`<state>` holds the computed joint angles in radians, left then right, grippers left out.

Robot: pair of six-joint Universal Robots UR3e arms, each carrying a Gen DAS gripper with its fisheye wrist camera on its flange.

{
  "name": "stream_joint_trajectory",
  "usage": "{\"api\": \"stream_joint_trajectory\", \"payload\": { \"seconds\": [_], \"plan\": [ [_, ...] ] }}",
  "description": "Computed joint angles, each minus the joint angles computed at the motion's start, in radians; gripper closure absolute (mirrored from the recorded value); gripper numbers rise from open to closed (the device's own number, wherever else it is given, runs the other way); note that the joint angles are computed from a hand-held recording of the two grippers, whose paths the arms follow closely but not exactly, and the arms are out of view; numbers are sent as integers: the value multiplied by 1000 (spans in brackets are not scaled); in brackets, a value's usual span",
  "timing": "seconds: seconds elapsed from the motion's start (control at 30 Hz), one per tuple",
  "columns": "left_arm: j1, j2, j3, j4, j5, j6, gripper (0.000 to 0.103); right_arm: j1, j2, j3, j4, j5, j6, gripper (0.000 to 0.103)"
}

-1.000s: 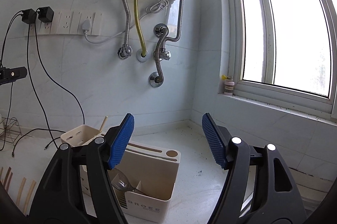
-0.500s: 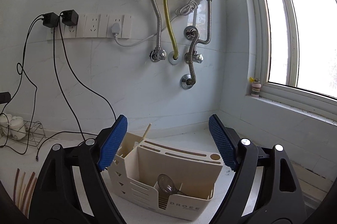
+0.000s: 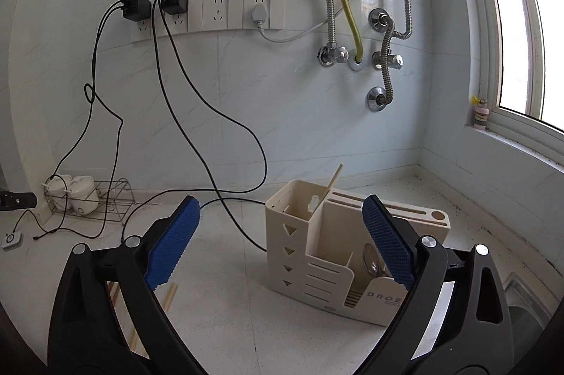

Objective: Organize utensils
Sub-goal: 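Move both grippers down toward the chopsticks and black spoon on the counter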

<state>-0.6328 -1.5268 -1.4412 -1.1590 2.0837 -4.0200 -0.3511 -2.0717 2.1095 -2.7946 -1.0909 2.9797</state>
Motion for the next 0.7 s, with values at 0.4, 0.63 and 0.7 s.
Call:
{"api": "stream_joint_trajectory", "payload": {
  "seconds": [0.4,0.63,0.7],
  "plan": [
    [163,151,-261,-39,-251,-70,9,182,59,-97,390,-15,-58,12],
    [210,118,-289,-68,-348,-55,9,306,229,-230,654,-113,-61,33],
    [207,87,-275,-84,-352,-48,9,325,276,-262,723,-130,-65,39]
  ]
}}
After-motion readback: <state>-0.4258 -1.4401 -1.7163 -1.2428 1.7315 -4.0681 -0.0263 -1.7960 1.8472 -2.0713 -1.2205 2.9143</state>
